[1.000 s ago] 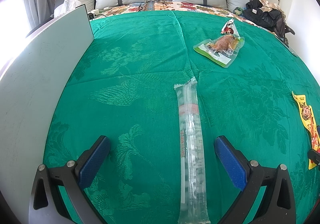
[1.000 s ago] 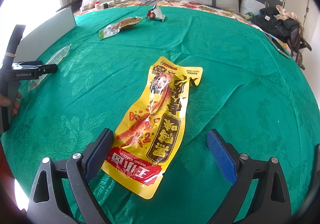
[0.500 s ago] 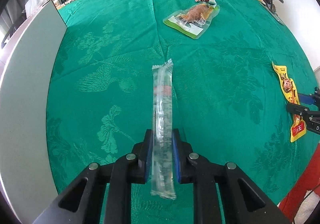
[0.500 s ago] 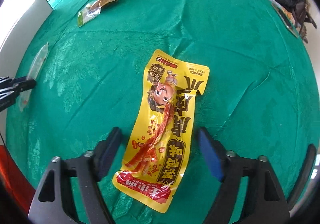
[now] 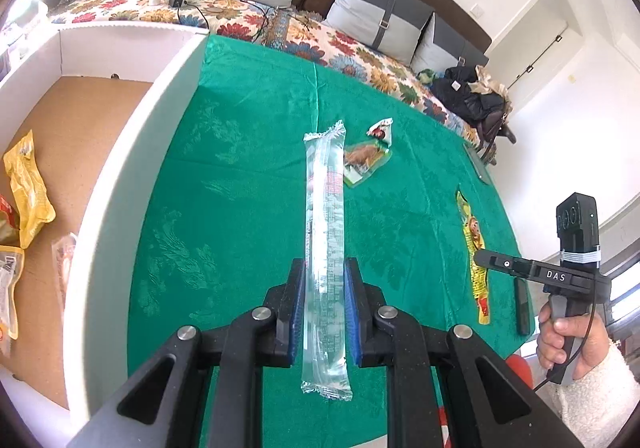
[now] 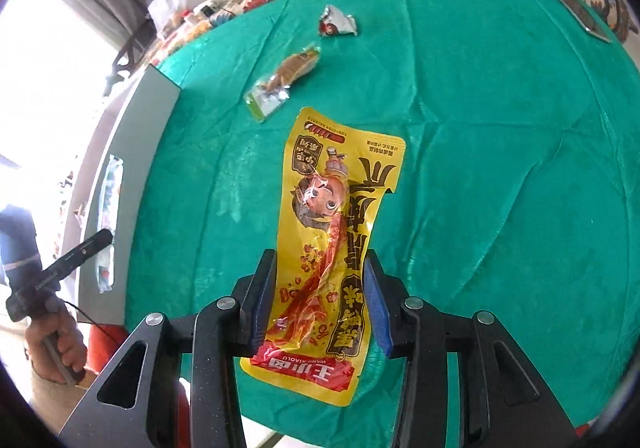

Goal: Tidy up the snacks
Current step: 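Grasp the clear tube with the left tool while the right tool grasps the yellow strip pack, then drop the clear tube into the white box with the left tool while the right drops the strip pack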

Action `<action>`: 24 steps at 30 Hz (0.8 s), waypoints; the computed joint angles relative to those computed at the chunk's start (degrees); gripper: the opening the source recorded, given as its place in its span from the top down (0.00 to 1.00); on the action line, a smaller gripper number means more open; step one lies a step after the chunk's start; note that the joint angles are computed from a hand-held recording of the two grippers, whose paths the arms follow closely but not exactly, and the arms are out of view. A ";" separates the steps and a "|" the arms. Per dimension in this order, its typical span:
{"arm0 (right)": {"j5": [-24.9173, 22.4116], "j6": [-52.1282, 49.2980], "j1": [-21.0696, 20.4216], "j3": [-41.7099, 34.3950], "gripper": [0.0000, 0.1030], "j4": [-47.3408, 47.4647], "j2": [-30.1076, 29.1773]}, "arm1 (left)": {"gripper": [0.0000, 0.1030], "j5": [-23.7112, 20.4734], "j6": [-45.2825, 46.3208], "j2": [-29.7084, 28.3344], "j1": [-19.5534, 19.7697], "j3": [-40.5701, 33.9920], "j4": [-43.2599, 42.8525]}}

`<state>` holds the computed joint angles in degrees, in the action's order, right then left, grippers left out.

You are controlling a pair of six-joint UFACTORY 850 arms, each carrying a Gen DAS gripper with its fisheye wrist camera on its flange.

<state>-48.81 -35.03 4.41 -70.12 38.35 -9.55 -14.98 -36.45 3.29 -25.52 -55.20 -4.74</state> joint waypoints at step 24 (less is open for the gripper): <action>21.33 1.88 20.01 -5.34 0.25 -11.97 -5.44 | 0.21 -16.83 -41.05 15.46 2.46 8.13 45.74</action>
